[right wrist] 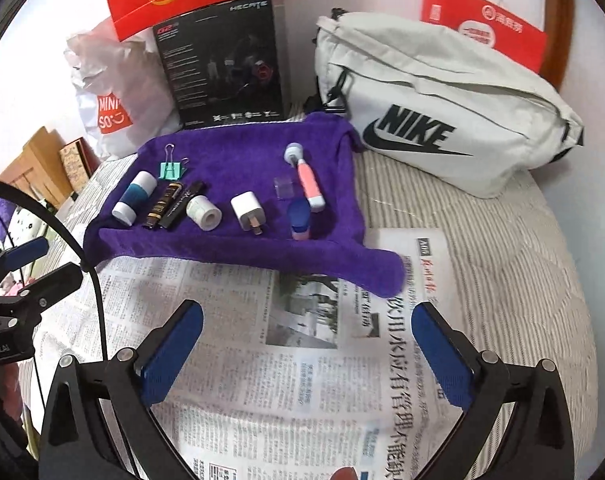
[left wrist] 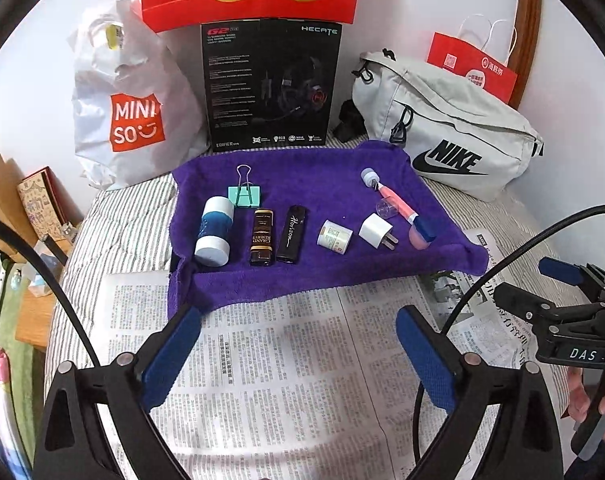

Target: Organize rigid objects

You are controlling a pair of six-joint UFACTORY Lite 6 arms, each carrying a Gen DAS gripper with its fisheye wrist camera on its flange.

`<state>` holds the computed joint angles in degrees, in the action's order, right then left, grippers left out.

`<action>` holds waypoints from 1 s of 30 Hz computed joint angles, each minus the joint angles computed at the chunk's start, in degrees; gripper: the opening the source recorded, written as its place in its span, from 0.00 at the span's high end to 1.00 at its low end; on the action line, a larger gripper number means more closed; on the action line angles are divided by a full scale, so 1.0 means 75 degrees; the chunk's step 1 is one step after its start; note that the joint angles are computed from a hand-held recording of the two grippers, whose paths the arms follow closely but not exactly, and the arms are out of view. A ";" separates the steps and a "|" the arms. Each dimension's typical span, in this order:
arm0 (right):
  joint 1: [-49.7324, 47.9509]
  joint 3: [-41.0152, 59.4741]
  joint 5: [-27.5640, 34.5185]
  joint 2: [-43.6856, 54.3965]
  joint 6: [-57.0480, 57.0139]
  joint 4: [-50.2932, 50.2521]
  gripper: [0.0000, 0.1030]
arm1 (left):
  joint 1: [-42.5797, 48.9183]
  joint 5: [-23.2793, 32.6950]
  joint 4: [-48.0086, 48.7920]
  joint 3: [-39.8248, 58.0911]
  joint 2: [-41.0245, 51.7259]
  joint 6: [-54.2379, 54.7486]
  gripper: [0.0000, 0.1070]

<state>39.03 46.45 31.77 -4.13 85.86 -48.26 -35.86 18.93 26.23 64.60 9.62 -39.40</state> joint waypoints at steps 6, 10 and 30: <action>0.0327 -0.0006 0.0437 -0.0232 0.0063 0.0033 0.00 | -0.0228 0.0318 0.0939 -0.0190 -0.0193 -0.0950 0.05; 0.0502 0.0048 0.0602 -0.0253 0.0070 0.0068 0.00 | -0.0220 0.0327 0.1007 -0.0346 -0.0457 -0.1040 0.05; 0.1002 -0.0187 0.1235 -0.0808 0.0491 -0.0070 0.00 | -0.0382 0.0597 0.1339 -0.0534 -0.0797 -0.1448 0.05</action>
<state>46.54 45.04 41.03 -10.19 89.54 -48.79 -38.73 23.41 36.27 60.60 3.64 -50.26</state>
